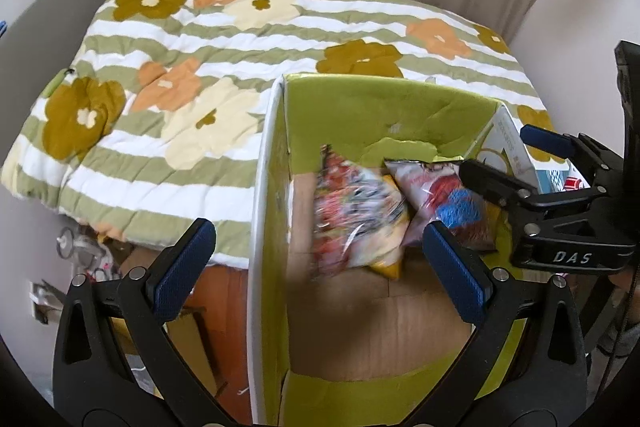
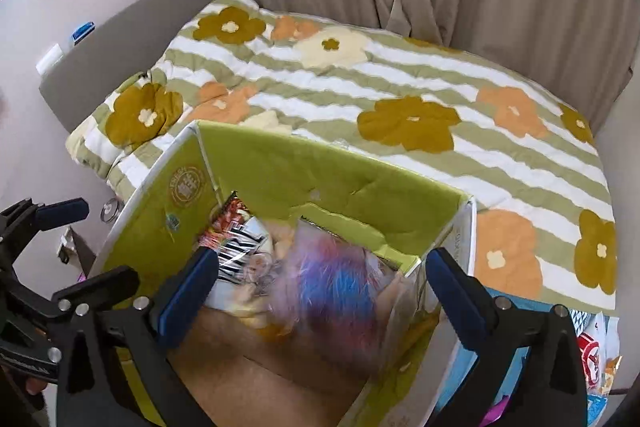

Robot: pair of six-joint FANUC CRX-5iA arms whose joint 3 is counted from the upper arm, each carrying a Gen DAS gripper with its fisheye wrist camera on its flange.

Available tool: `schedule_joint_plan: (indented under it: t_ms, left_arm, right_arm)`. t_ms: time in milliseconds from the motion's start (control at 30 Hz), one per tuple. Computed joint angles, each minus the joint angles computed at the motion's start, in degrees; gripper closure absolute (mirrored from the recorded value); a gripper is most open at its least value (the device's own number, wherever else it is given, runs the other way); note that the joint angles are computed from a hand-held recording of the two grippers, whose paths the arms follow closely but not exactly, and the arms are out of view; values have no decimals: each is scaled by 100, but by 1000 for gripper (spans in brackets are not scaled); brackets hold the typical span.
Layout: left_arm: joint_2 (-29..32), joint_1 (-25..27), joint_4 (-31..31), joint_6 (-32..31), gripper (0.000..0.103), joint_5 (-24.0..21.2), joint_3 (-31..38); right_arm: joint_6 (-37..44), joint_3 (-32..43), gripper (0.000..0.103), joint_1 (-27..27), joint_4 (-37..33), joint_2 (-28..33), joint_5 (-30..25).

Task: Organize snacks
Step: 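Open both tools to drop the bags into the box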

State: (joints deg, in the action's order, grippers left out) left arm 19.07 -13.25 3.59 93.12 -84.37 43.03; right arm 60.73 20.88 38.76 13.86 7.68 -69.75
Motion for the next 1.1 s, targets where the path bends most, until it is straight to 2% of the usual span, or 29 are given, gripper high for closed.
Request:
schedule_joint_plan:
  t_ms: [33, 133, 400, 867, 1100]
  left_arm:
    - [-31, 1, 0, 2, 1, 6, -41]
    - [-129, 25, 12, 0, 1, 28, -155]
    - [-408, 90, 51, -50, 1, 148, -268]
    - [-1230, 174, 40, -360, 1, 537, -622]
    - [-1687, -109, -331, -266, 1, 753, -745]
  right_arm:
    - [-71, -132, 0, 22, 37, -88, 132]
    - [-49, 6, 0, 15, -154, -87, -48]
    - [-375, 10, 0, 203, 106, -277, -178]
    - [-1708, -602, 0, 1087, 1566, -1057, -366]
    - [-2725, -1173, 0, 1670, 2443, -1597, -592]
